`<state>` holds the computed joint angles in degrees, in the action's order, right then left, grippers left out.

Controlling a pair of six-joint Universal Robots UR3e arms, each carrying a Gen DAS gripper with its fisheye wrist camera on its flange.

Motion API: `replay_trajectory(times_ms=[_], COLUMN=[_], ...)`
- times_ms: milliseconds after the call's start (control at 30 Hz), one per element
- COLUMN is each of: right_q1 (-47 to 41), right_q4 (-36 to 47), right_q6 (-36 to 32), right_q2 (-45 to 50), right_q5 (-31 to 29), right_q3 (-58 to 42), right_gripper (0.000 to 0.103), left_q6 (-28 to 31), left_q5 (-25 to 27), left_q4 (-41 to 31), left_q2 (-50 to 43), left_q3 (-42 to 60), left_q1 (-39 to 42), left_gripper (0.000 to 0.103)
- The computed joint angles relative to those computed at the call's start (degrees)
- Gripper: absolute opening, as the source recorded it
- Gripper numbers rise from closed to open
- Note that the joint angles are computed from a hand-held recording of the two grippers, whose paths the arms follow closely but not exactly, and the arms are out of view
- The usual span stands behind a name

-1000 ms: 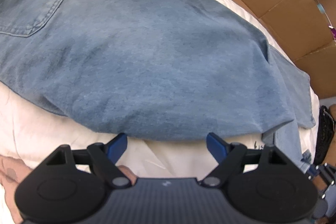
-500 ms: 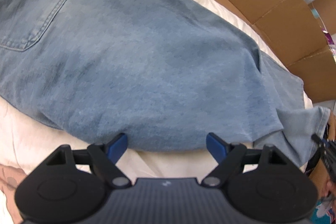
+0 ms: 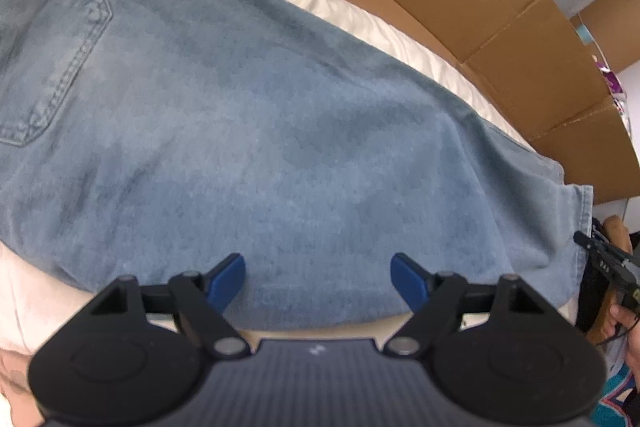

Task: Fold clothes
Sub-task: 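Lift the hem and fold it toward the waistband with the right tool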

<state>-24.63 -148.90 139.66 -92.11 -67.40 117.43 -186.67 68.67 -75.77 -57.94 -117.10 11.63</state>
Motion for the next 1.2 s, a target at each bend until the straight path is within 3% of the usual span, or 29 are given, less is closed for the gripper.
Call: replay_trajectory(times_ms=[300,467,567,633,700,900,1200], right_q1=[-0.15,1.29,2.26,2.52,2.42,2.18,2.91], right_q4=[4.93,4.68,4.61,5.18,5.63,3.48,4.42], right_q6=[6.11,8.32,9.37,9.84,10.35,11.28,12.44], right_q2=[11.43,14.41,16.04,17.2,17.68,15.0,17.09], right_q5=[-0.64,-1.79,-1.77,-1.5,-1.86,-2.22,-3.65], right_q3=[-9.36,-12.04,-13.78,-15.28,-15.91,-15.22,-24.89], right_gripper=[0.007,0.032,0.033,0.03,0.004,0.003,0.003], left_q6=[-0.16,0.3,-0.19,-0.12,-0.08,0.07,0.58], left_q5=[0.31,0.39,1.07,1.17,1.27,1.4,1.44], left_q4=[0.33,-0.47,-0.03,0.12,0.07,-0.36,-1.99], left_q2=[-0.48,-0.13,0.03,0.52,0.96,2.23,5.06], left_q3=[-0.39,-0.36,-0.5,-1.02,-1.34,-2.07,-3.42], left_q1=[0.64,1.21,0.97,1.3,1.6,1.88,2.75], left_gripper=[0.082,0.082,0.082,0.082,0.082,0.082,0.082])
